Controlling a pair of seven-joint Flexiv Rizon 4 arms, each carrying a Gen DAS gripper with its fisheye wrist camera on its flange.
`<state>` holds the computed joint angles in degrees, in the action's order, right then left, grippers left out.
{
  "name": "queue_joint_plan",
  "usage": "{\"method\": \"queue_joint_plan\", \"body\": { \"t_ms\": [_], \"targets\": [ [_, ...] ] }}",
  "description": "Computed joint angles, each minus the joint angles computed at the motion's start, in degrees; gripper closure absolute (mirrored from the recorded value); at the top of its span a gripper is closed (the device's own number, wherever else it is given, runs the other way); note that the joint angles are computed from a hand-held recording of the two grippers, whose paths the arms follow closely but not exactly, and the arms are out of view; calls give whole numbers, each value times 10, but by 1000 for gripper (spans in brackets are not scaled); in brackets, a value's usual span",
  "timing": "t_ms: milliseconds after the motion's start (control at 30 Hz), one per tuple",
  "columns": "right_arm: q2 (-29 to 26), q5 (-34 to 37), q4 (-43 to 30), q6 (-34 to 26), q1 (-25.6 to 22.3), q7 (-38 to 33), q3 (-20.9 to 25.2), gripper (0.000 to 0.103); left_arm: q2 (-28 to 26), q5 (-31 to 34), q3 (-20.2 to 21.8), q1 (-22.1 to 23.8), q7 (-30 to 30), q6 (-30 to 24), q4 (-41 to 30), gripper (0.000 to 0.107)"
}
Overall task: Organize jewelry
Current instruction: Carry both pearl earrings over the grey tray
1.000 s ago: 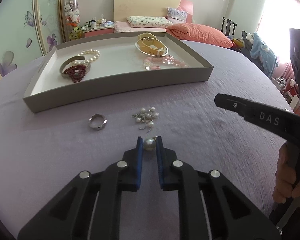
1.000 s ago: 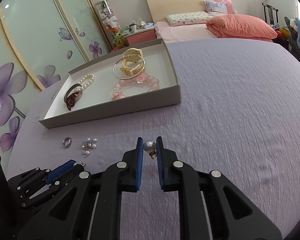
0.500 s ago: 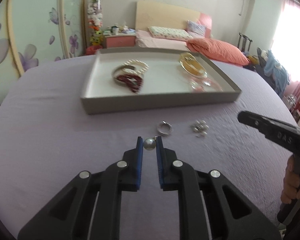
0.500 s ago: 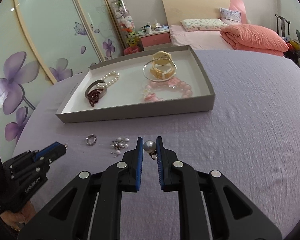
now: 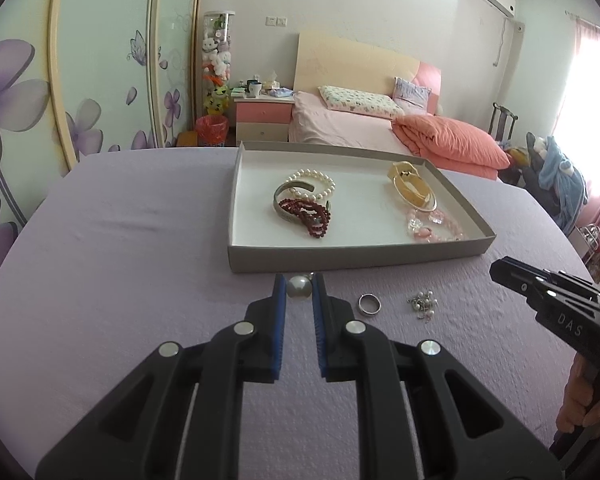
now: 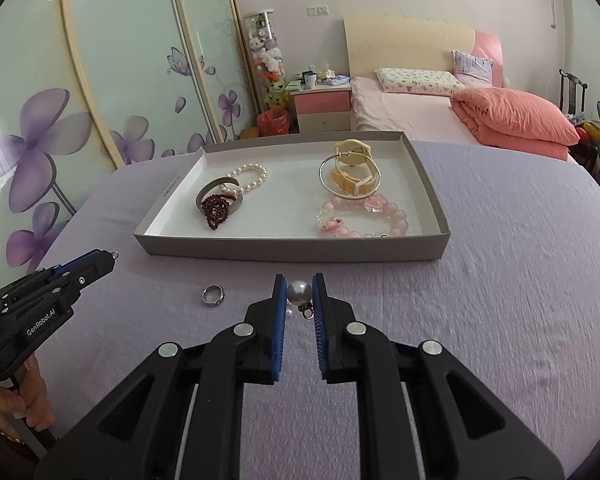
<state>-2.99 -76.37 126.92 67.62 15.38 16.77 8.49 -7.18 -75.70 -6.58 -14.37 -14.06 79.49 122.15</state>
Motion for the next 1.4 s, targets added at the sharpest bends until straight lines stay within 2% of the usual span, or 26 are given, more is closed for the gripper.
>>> {"method": "queue_joint_plan", "body": {
  "t_ms": [500, 633, 733, 833, 933, 1100, 1400],
  "targets": [
    [7, -7, -9, -11, -4, -4, -4, 89, -4, -3, -5, 0, -1, 5, -4, 93],
    [16, -52, -33, -27, -21, 18, -14, 89, -13, -40, -10, -7, 22, 22, -24, 93],
    [9, -101, -58, -34, -36, 46, -23, 89, -24, -29, -10, -6, 6, 24, -41, 93],
    [-21, -140, -89, 9, -55, 78, -40, 89, -36, -16, -13, 0, -12, 22, -57, 93],
    [-63, -120, -116, 44, -63, 62, -48, 89, -49, 10, -17, 8, -38, 19, -73, 93],
    [-119, -77, -147, 55, -49, 16, -62, 89, -67, 37, -30, 23, -60, 24, -92, 93],
    [-148, -35, -157, 62, -27, -30, -84, 89, -96, 93, -52, 48, -99, 25, -119, 93]
  ]
}}
